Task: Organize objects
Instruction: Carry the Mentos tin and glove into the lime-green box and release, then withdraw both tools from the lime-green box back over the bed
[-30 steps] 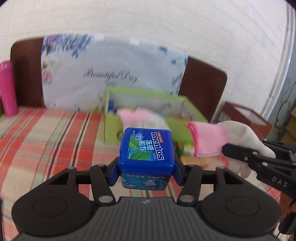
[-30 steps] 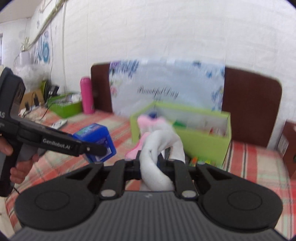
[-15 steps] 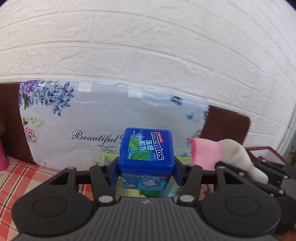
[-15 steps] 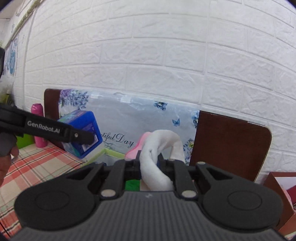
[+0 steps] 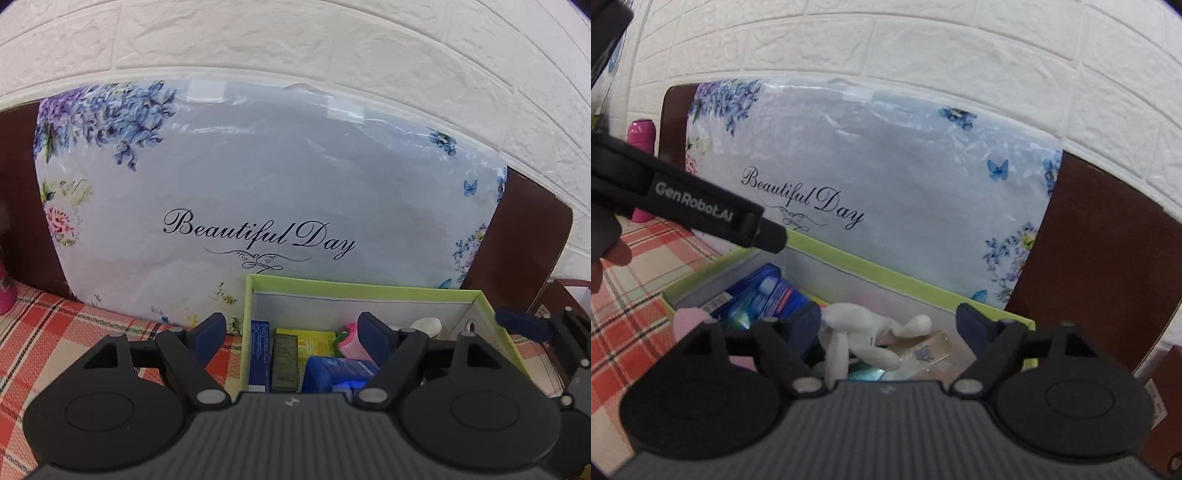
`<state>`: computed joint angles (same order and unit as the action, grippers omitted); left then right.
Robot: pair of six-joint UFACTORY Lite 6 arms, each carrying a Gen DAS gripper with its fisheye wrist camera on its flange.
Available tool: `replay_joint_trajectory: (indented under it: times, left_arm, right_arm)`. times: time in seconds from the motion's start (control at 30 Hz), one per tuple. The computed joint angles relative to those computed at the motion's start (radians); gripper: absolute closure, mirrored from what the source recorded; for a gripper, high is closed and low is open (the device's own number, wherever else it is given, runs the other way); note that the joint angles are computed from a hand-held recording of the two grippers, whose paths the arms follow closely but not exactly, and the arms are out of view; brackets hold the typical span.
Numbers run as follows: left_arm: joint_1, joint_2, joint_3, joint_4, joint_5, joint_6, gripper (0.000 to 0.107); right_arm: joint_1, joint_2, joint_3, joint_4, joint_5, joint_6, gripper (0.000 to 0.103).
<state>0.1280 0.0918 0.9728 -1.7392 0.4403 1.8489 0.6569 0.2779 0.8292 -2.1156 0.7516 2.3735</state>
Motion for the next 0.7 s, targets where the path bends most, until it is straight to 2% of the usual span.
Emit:
replay_joint_trajectory:
  times: [0.13, 0.2, 0.3, 0.37, 0.53, 0.63, 0.7]
  left_arm:
    - [0.036, -0.125, -0.096, -0.021, 0.028, 0.04, 0.026]
    - [0.058, -0.22, -0.156, 0.025, 0.052, 0.006, 0.026]
    - [0.082, -0.382, -0.228, 0.238, 0.045, -0.184, 0.026]
    - [0.101, -0.494, -0.28, 0.39, 0.052, -0.33, 0.026]
    - [0.293, -0.819, -0.483, 0.54, 0.287, -0.416, 0.025]
    - [0.401, -1.041, -0.607, 0.653, 0.406, -0.446, 0.025]
    - [0.555, -1.175, -0.687, 0.68, 0.568, -0.425, 0.025]
  right_arm:
    - [0.03, -0.154, -0.115, 0.053, 0.035, 0.038, 0.013]
    - [0.063, -0.268, -0.19, 0.097, 0.059, 0.044, 0.007]
    - [0.124, -0.451, -0.285, 0.186, 0.096, -0.014, 0.003]
    - [0.219, -0.57, -0.333, 0.308, 0.153, -0.104, 0.0]
    - [0.585, -0.776, -0.413, 0.604, 0.428, -0.238, 0.0]
    - [0.863, -0.806, -0.435, 0.757, 0.644, -0.19, 0.0]
    - [1.027, -0.783, -0.45, 0.843, 0.756, -0.103, 0.0]
